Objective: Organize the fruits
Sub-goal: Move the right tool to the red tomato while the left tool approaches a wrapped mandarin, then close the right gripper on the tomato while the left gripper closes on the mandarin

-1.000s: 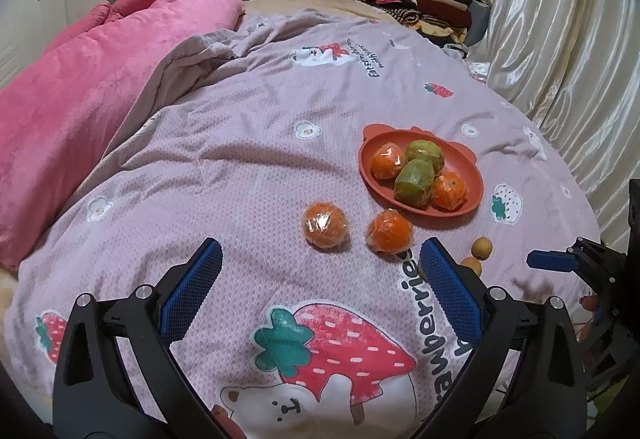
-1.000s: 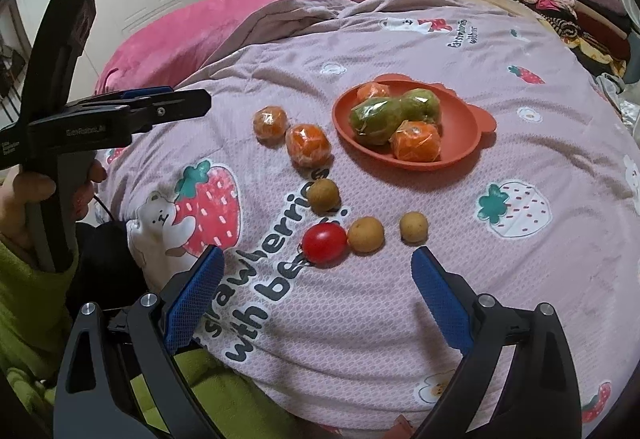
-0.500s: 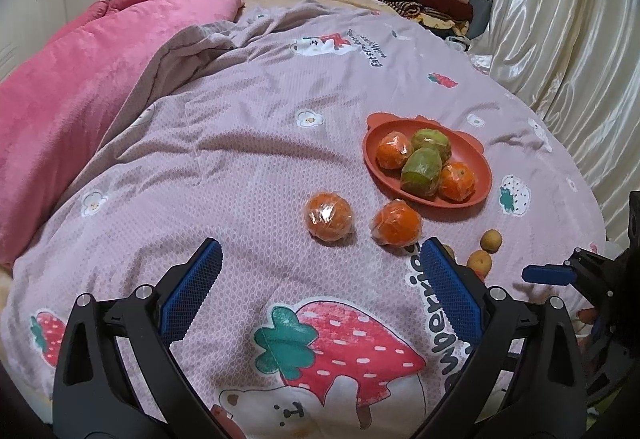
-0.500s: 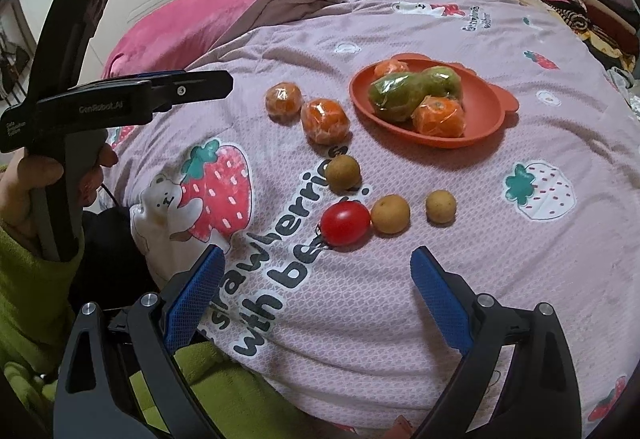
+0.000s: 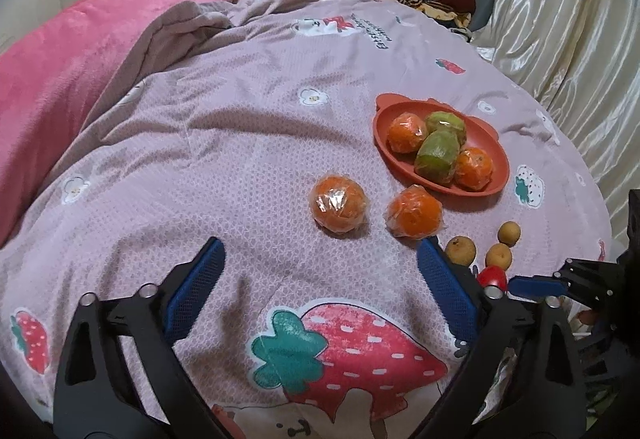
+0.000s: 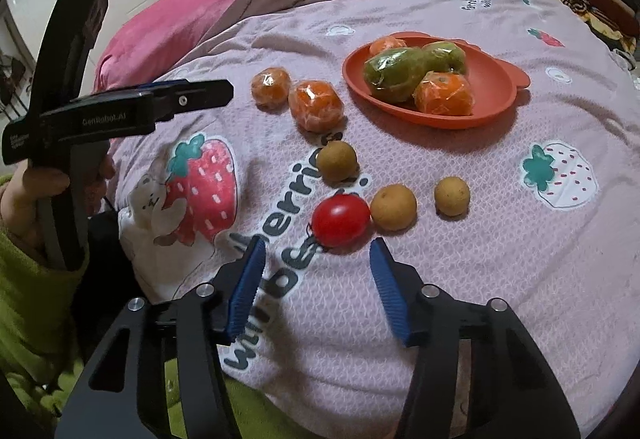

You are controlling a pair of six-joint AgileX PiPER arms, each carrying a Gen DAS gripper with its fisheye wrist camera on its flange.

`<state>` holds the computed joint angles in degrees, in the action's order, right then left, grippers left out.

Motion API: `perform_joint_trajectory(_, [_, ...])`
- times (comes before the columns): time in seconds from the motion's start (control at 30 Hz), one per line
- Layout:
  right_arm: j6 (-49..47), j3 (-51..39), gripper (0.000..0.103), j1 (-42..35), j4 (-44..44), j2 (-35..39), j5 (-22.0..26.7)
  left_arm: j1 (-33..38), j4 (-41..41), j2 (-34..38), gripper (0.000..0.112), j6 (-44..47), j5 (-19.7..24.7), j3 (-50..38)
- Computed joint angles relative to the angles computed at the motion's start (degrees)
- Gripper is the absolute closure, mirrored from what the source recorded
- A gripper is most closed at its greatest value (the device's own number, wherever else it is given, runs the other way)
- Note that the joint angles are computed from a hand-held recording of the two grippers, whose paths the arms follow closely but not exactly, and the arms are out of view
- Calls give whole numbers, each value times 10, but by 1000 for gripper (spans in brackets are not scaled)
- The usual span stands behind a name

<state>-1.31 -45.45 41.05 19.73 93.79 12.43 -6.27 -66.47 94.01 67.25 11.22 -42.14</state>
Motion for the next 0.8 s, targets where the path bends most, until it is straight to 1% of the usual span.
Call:
perform_joint_trajectory(0.07, [11,-7,53,0,-11,11,-4,1,-21,9,32,23,2,-3])
perform_joint_trajectory(0.13, [-9,-13,55,-3,9,21,-7,4,-44,20,37,50,12,-8])
perform_joint_trajectory(0.17, [0,-14,55,-3,1,25,-10,8,-55,26,39,62,20,-12])
perform_joint_trajectory(0.27, [12,-20,59,-4,-14,34,-17,8,-67,39,45,75,22,-21])
perform_joint_trajectory(0.33, [-8,-24,60,-7,6,40,-18,6,-67,50,47,75,22,-30])
perform_joint_trajectory(0.4, [-24,-26,60,-10,23,45,-22,4,-52,62,49,60,25,-42])
perform_joint_trajectory(0.43, [-34,-27,61,-11,34,47,-24,3,-47,68,52,55,27,-49])
perform_joint_trajectory(0.57, [-39,-31,65,-14,41,56,-34,-6,-13,88,57,23,21,-69])
perform_joint_trajectory(0.63, [-68,-32,66,-17,69,60,-39,-7,11,98,60,0,20,-80])
perform_joint_trajectory(0.7, [-61,-34,71,-17,58,64,-44,-7,26,109,61,-13,22,-91])
perform_joint_trajectory(0.73, [-42,-35,74,-15,36,66,-46,-8,39,113,64,-25,22,-97])
perform_joint_trajectory(0.77, [-35,-36,75,-15,27,68,-49,-8,47,118,66,-34,22,-102])
perform_joint_trajectory(0.8, [-51,-37,75,-16,42,70,-50,-8,53,122,67,-38,24,-107])
